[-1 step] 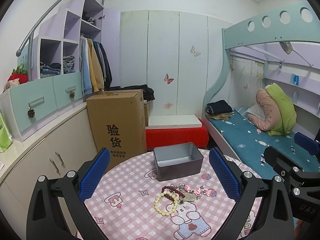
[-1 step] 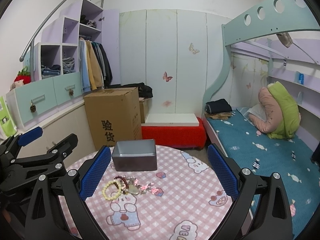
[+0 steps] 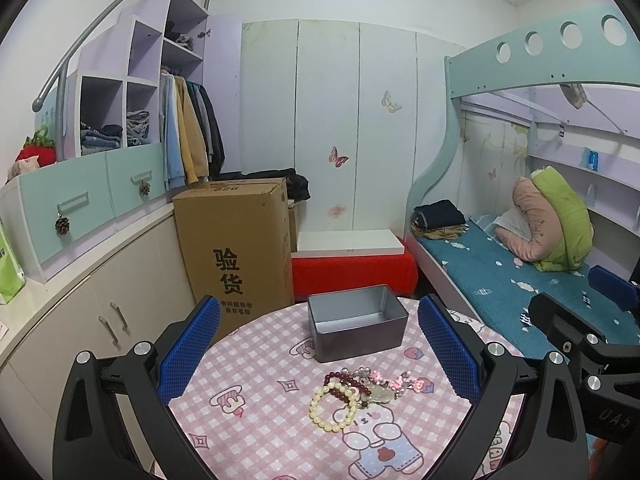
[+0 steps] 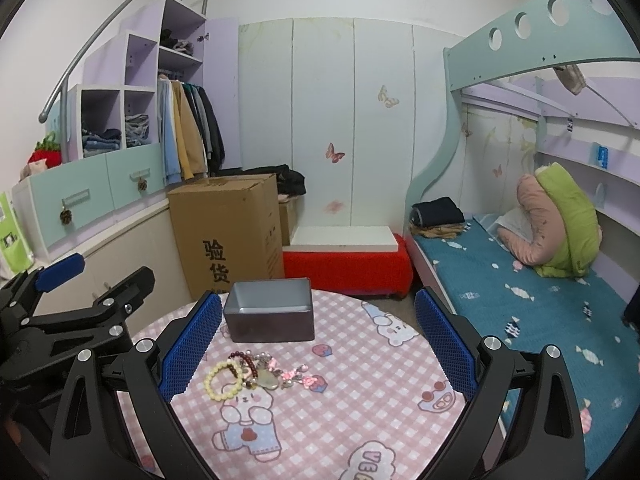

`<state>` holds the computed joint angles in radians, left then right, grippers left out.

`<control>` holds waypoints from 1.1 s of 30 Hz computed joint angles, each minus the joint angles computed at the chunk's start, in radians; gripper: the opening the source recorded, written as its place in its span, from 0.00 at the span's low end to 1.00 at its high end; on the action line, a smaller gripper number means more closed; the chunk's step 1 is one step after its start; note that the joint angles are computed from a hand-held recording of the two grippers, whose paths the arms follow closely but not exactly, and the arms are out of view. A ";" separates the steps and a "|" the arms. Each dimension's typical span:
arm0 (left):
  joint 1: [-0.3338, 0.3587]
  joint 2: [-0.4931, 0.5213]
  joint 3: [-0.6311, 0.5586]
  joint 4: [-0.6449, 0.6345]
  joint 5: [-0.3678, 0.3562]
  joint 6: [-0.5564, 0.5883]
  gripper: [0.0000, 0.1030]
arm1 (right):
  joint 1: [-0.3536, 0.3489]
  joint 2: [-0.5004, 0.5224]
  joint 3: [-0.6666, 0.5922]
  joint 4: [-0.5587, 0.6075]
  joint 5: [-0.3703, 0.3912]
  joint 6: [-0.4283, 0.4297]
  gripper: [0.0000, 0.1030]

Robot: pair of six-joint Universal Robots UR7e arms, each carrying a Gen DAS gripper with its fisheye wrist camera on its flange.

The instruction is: Organize jewelry

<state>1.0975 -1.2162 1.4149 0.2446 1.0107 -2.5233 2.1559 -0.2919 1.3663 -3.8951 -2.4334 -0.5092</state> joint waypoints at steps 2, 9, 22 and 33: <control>0.008 0.015 -0.025 0.022 -0.006 -0.011 0.93 | -0.004 -0.002 -0.004 0.019 -0.001 0.011 0.91; 0.050 0.070 -0.106 0.066 -0.018 -0.043 0.93 | -0.032 0.002 -0.029 0.108 -0.002 0.060 0.91; 0.175 0.423 -0.495 0.486 -0.131 -0.150 0.93 | -0.142 0.048 -0.097 0.394 -0.006 0.225 0.91; 0.214 0.537 -0.616 0.546 -0.208 -0.116 0.86 | -0.201 0.078 -0.136 0.532 0.008 0.282 0.91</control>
<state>1.3112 -0.6791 0.7989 0.7905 0.8028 -2.6389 1.9548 -0.2140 1.2306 -3.3630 -2.4256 -0.2272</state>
